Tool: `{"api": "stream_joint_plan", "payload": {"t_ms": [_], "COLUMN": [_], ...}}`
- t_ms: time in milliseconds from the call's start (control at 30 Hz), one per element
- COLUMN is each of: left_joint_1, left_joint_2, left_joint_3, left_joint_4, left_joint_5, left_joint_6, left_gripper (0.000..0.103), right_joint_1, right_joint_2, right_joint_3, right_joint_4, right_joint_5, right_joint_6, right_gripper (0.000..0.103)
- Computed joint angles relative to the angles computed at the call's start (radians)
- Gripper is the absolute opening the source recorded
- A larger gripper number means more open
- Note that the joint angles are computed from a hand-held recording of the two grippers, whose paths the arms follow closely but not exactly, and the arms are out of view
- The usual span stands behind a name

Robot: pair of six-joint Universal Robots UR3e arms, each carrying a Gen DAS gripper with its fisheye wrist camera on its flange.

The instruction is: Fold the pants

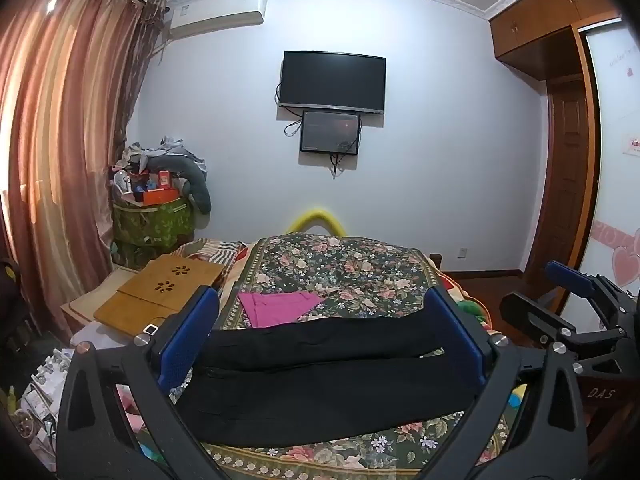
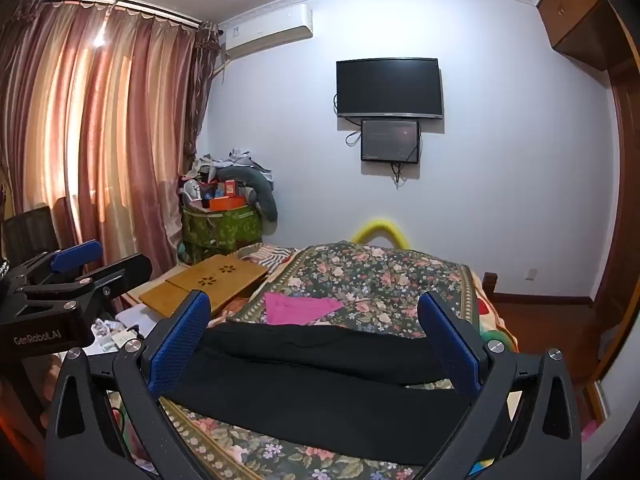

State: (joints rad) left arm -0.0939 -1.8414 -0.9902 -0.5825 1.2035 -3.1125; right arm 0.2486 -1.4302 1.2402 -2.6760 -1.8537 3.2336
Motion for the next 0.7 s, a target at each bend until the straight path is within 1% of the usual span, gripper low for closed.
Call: {"api": "stream_joint_plan", "payload": {"t_ms": [267, 433, 467, 500, 700], "left_joint_1": [0.009, 0.026, 0.014, -0.006, -0.004], "left_joint_2": [0.011, 0.023, 0.016, -0.009, -0.015], "left_joint_3": [-0.007, -0.056, -0.058, -0.022, -0.015], "left_joint_4": [-0.008, 0.027, 0.035, 0.023, 0.02], "left_joint_5": [-0.007, -0.011, 0.002, 0.025, 0.025], "left_joint_6": [0.0, 0.006, 0.004, 0.0, 0.003], "left_gripper": [0.103, 0.103, 0.103, 0.103, 0.103], "right_joint_1": [0.004, 0.0, 0.002, 0.006, -0.008], "right_joint_2": [0.001, 0.008, 0.01, 0.015, -0.002], "right_joint_3": [-0.012, -0.011, -0.013, -0.018, -0.01], "right_joint_4": [0.019, 0.009, 0.008, 0.009, 0.017], "right_joint_5": [-0.002, 0.004, 0.002, -0.002, 0.012], "right_joint_6": [0.011, 0.011, 0.01, 0.01, 0.016], "right_gripper": [0.103, 0.103, 0.103, 0.103, 0.103]}}
